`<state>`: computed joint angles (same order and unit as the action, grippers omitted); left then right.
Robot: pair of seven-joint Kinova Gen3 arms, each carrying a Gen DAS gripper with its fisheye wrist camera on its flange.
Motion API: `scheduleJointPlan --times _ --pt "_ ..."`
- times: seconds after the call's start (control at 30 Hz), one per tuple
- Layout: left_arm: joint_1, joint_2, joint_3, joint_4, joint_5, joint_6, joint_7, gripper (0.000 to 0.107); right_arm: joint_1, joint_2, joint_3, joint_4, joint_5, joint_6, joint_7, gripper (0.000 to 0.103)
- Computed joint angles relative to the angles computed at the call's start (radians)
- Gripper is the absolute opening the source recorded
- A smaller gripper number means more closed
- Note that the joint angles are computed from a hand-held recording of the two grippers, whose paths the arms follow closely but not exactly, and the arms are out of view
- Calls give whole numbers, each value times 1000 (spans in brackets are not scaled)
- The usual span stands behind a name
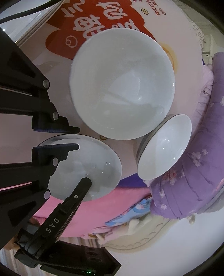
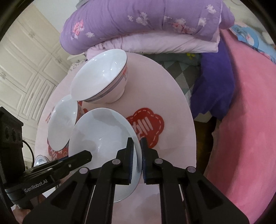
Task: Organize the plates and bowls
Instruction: 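Lift the bowl with both grippers and carry it toward the plate stack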
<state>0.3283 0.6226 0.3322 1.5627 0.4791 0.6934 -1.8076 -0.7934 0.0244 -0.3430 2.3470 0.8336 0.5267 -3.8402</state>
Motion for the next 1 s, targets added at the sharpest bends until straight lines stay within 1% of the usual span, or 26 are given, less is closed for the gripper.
scheduleJointPlan --times 0.13,0.27,0.47,0.6,0.67,0.87,1.0 --pt "-14 -12 8 4 2 23 -24 6 -22 -5 -20 -8 -13 36 -33 8" --pt "-34 -41 10 33 15 38 -64 6 -50 -10 -43 -23 -33 79 -59 8" --pt "-64 -93 1 69 30 79 -129 6 -112 0 -81 -79 -60 182 -93 8" --pt "-92 -141 -6 107 52 101 -189 6 -170 14 -101 -120 -60 249 -142 8" --pt "-104 -166 -13 127 62 112 -220 6 -202 28 -108 -142 -55 279 -170 8" --pt "-154 -244 -48 184 93 180 -327 6 -287 63 -105 -187 -40 340 -253 8" --pt "-155 -284 -76 215 92 204 -371 6 -336 90 -99 -212 -42 366 -294 8"
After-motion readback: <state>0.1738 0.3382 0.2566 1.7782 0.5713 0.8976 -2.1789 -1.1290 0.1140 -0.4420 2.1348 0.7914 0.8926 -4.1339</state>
